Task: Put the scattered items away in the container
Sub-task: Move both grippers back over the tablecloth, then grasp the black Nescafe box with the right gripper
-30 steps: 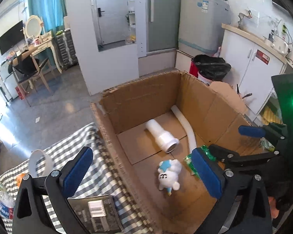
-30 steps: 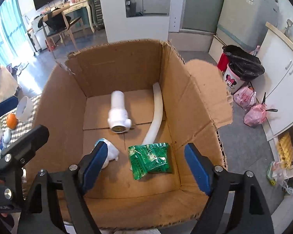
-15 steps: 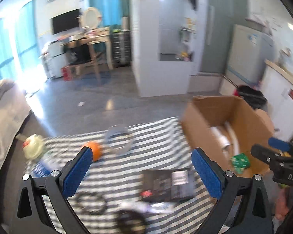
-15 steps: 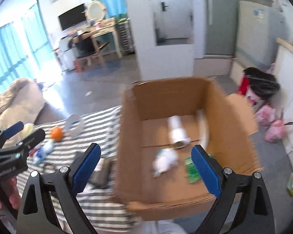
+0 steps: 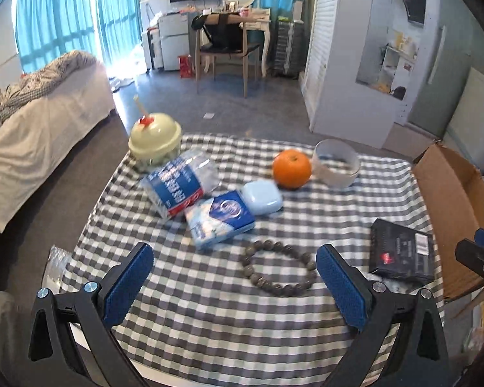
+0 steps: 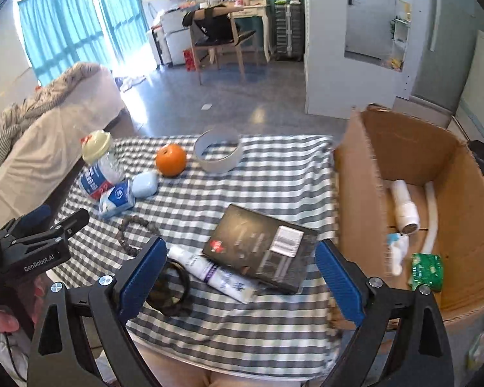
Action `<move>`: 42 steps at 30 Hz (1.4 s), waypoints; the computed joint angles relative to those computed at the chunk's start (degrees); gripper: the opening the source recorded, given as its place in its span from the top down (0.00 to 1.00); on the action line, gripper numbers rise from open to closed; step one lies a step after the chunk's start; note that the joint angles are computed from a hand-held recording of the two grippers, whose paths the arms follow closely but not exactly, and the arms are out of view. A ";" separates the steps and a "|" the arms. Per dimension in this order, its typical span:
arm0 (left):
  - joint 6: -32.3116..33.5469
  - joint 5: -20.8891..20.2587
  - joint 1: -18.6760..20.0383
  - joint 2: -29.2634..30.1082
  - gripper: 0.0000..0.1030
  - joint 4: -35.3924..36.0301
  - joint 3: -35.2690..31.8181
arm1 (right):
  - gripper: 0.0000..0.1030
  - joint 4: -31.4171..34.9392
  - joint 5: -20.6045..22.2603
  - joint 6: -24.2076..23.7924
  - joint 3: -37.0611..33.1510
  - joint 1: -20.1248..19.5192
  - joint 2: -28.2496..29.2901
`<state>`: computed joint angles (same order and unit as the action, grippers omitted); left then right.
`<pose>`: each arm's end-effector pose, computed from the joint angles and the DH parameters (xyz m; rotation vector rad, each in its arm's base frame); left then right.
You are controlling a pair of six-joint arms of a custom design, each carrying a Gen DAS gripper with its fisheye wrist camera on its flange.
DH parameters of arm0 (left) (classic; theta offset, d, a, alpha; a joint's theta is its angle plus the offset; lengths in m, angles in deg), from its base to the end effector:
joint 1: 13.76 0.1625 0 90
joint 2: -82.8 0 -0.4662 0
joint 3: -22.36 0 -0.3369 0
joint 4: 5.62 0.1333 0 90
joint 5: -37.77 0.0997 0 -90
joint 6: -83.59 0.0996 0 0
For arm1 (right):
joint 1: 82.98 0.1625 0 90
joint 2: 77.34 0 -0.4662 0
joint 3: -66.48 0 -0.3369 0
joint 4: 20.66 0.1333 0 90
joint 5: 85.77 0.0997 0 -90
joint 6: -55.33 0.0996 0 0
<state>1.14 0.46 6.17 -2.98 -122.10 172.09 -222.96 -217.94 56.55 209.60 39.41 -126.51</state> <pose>-0.1388 -0.2764 0.2162 0.1282 2.1943 -0.8681 0.2701 -0.3017 0.1405 0.5110 -2.3997 0.6516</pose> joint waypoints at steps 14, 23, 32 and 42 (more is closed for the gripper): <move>11.90 1.73 6.26 4.31 0.00 -16.78 4.71 | 0.09 1.10 -8.71 -4.05 -2.60 -1.51 7.16; 17.03 1.68 11.82 5.27 0.00 -23.84 6.17 | 0.09 1.78 -9.96 -13.52 -5.05 -4.00 12.46; 24.20 0.61 13.65 7.86 0.00 -31.81 7.08 | 0.09 10.46 -15.22 -25.62 -12.22 -3.61 16.78; 27.19 -0.45 15.96 10.32 0.00 -37.76 7.56 | 0.03 20.51 -11.94 -19.31 -15.84 -8.70 14.82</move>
